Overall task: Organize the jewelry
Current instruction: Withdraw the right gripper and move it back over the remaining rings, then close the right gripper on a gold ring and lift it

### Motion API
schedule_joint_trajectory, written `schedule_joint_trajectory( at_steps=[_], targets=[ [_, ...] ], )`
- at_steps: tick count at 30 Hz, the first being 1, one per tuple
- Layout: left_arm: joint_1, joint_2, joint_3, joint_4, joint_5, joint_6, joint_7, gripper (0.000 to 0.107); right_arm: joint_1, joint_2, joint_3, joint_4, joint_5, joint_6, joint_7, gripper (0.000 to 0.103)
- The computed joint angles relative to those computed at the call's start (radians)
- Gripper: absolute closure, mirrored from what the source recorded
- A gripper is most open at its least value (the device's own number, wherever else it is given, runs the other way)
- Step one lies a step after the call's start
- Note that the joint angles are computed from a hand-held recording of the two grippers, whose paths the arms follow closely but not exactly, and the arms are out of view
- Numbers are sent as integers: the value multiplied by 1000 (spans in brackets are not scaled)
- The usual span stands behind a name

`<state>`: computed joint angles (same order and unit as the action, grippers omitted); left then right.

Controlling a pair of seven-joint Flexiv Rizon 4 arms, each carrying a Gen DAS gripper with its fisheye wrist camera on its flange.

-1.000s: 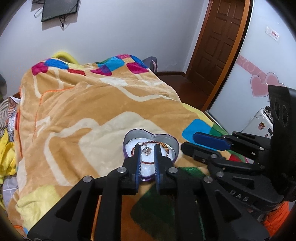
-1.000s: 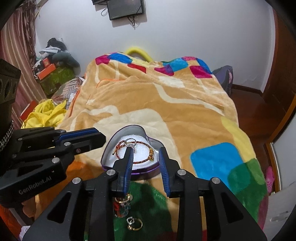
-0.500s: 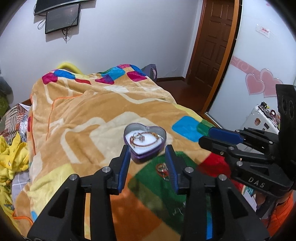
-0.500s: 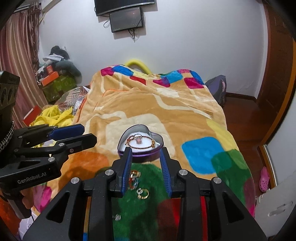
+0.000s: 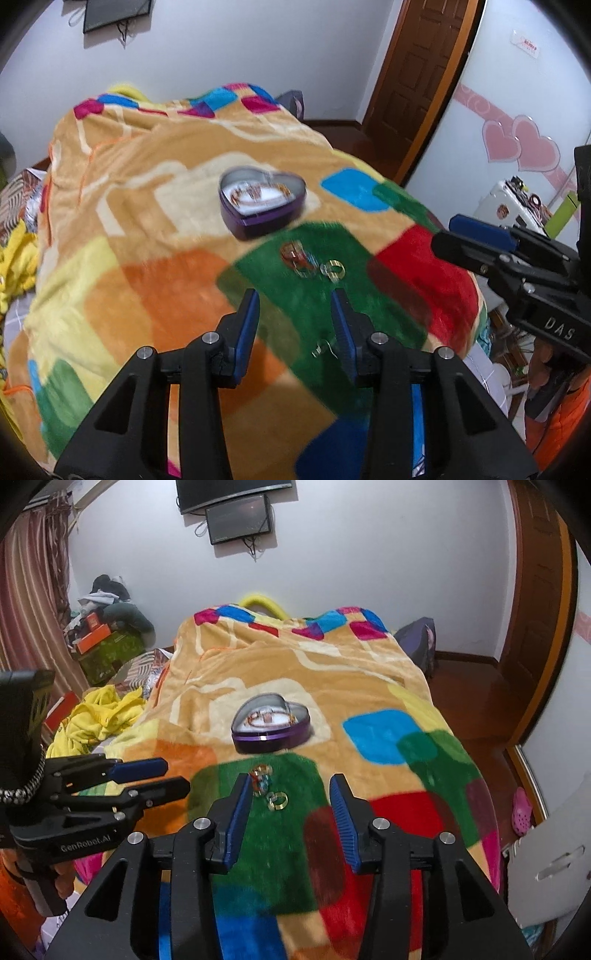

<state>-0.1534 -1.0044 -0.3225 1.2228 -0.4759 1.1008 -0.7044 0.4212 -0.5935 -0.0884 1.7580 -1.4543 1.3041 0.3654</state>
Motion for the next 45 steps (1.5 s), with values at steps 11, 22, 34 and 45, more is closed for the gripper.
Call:
schedule_joint_trajectory(
  at_steps=[11,22,34,45],
  targets=[
    [-29,-16,24,15,30,-77,-1,68,0,9,10,66,43,-3,17,63],
    [-37,-48,15,-7,39,-45,8,96,-2,-9,3,85,88,38,6,63],
    [-13,-53,-4,-29,6,-3,13,96,34,-98,-41,6,259,117,-156,63],
    [-23,-111,27,-142,14,-44,-57,96,58,-186,-20,-90,488,87,-456,64]
  ],
)
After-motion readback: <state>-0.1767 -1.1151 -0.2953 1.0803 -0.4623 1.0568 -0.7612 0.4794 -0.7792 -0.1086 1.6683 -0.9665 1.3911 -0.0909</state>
